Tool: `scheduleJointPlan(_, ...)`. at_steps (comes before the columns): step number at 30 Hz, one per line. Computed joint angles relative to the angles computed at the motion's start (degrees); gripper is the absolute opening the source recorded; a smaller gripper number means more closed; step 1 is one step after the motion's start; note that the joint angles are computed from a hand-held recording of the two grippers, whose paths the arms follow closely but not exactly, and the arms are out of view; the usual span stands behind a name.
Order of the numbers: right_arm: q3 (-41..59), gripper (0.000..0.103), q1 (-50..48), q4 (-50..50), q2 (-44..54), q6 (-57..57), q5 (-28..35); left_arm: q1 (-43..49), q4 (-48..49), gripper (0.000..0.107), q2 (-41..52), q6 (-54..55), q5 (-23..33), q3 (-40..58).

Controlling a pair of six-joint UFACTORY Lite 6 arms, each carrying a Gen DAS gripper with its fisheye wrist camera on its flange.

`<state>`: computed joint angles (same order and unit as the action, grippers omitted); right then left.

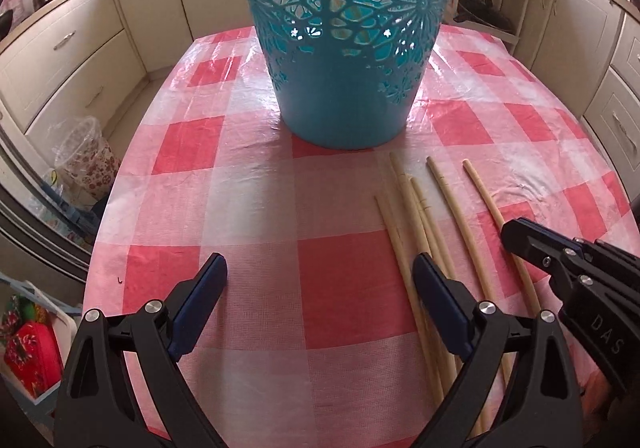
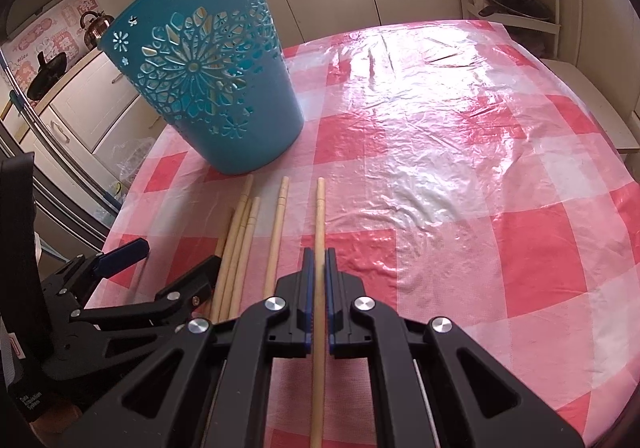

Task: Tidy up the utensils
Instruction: 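Move the left tool to the chopsticks while the right tool pinches another chopstick, then close the left tool on a chopstick while the right tool holds its chopstick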

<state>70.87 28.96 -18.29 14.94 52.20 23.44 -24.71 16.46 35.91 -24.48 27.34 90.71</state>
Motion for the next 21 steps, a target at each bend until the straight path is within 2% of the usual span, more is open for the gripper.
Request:
scheduleJointPlan(3, 0.28, 0.006, 0.24, -0.66, 0.24, 0.57, 0.12, 0.76, -2.88, 0.090, 0.51, 1.97, 1.27, 1.17)
scheduleJointPlan(11, 0.38, 0.006, 0.12, -0.75, 0.41, 0.69, -0.12, 1.40, -2.71, 0.090, 2.63, 2.06, 2.60, 4.15)
scheduleJointPlan(13, 0.63, 0.006, 0.22, -1.18, 0.61, 1.00, 0.08, 1.34, -2.99, 0.085, 2.70, 2.68, 2.02, 4.19)
scheduleJointPlan(16, 0.94, 0.006, 0.41, -1.96, 0.90, 1.70, 0.21, 1.03, -5.68, 0.067, 2.03, 7.41, 0.05, 3.42)
scheduleJointPlan(18, 1.00, 0.006, 0.44, -2.56, 1.06, 2.22, 0.09, 1.21, -10.52, 0.045, 1.72, 14.50, -1.60, 2.99)
scheduleJointPlan(19, 1.01, 0.006, 0.48, -2.85, 1.14, 2.58, -0.01, 1.36, -12.96, 0.040, 1.78, 18.28, -2.24, 3.05)
scheduleJointPlan(21, 1.07, 0.006, 0.43, -3.03, 1.27, 2.81, -0.17, 2.40, -20.13, 0.018, 2.62, 27.26, -1.56, 4.60)
